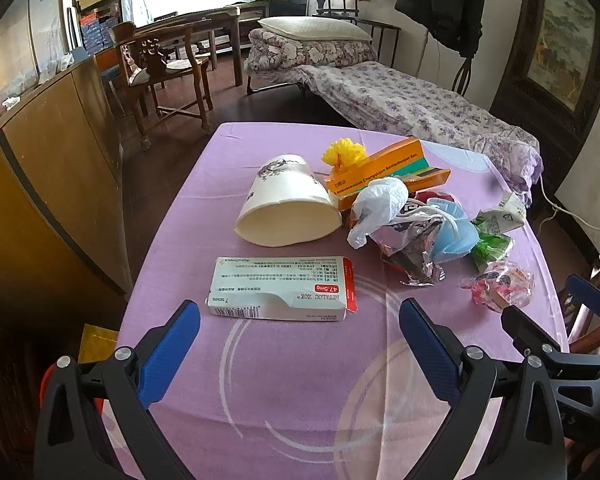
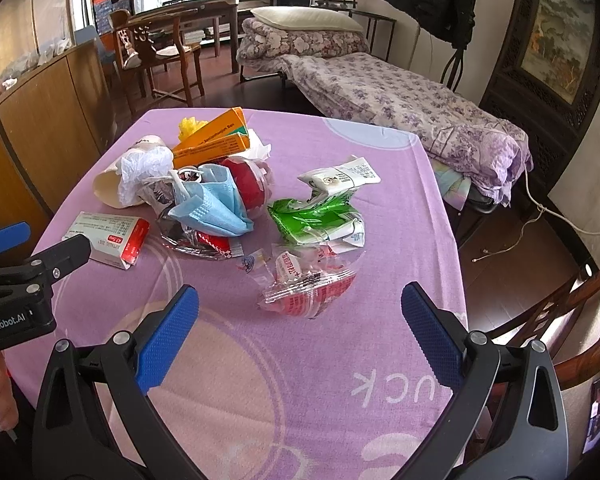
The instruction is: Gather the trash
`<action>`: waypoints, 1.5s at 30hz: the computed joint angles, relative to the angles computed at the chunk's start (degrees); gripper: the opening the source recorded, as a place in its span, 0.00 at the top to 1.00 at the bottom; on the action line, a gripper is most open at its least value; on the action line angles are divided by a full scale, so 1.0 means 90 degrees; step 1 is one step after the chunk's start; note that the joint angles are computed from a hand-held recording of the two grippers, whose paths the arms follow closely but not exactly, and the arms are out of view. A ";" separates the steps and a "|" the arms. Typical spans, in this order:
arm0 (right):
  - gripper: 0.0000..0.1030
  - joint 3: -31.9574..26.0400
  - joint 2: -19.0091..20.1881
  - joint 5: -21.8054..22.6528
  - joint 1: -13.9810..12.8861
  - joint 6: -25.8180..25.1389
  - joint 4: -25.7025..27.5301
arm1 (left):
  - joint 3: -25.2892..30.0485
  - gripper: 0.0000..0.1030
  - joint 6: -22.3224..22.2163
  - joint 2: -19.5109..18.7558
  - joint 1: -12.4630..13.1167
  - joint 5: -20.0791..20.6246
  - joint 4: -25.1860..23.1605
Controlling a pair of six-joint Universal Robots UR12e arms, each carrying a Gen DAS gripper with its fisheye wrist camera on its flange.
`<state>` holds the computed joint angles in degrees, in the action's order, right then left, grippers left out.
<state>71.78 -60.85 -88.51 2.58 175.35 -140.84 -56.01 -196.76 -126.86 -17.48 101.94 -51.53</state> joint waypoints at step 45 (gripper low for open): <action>0.06 -0.0038 0.0012 -0.0110 0.0027 -0.0104 0.0093 | 0.0303 0.06 -0.0162 -0.0188 0.0134 -0.0013 -0.0753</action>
<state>71.43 -60.74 -89.50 2.82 174.41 -140.00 -53.28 -198.22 -128.55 -16.27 101.82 -58.30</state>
